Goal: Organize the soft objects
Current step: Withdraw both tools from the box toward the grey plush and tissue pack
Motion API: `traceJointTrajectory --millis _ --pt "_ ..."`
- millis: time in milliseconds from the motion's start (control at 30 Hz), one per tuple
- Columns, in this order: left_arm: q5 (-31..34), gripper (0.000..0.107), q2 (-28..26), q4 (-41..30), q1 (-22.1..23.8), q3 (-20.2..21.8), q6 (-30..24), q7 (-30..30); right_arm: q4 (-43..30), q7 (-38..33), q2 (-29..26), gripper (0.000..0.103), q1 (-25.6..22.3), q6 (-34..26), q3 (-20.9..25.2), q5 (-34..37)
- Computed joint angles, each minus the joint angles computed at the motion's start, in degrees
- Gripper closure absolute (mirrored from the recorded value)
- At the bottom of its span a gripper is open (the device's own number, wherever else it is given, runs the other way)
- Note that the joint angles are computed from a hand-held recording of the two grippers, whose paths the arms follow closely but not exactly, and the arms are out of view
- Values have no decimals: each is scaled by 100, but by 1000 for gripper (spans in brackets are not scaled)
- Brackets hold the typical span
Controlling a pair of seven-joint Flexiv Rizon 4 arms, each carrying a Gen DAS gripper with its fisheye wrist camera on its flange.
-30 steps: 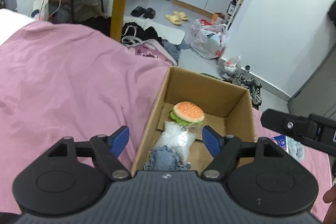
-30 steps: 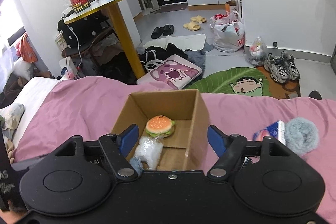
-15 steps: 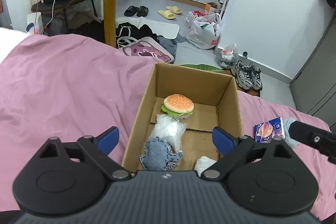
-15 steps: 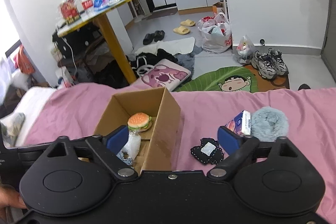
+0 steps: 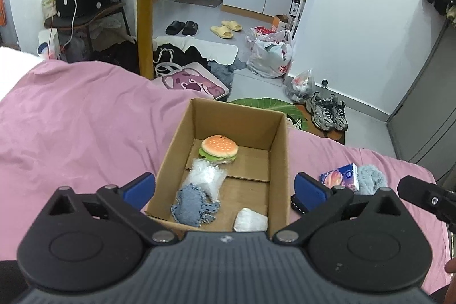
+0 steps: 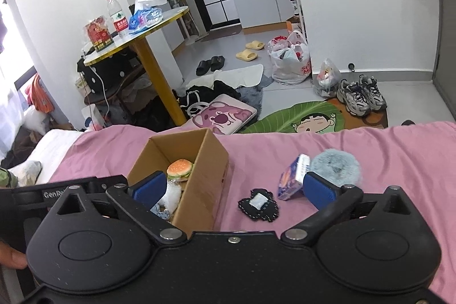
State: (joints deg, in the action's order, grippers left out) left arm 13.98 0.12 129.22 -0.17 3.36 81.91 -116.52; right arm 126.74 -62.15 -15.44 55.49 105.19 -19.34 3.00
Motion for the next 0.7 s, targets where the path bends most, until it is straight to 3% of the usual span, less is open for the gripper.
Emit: traceJointTrajectory --millis 100,233,333,433,567,700 --pt "467 4 97 -111 -31 -66 -128 -455 98 3 30 0 -546 150 493 33" --pt "524 4 143 -160 -123 -196 -239 -477 140 12 25 0 -1206 259 1082 86" --pt "367 4 121 -125 -216 -251 -123 -429 207 -64 44 0 -1371 313 1203 174" --pt "772 4 99 -277 -258 -330 -254 -825 251 -65 29 0 -1826 418 1592 136" --pt "682 4 22 -359 -398 -362 -291 -791 276 -53 10 0 -2184 456 1853 103" --pt "1281 4 -20 -643 -504 -381 -548 -1401 317 -7 -71 0 -2526 647 2106 75"
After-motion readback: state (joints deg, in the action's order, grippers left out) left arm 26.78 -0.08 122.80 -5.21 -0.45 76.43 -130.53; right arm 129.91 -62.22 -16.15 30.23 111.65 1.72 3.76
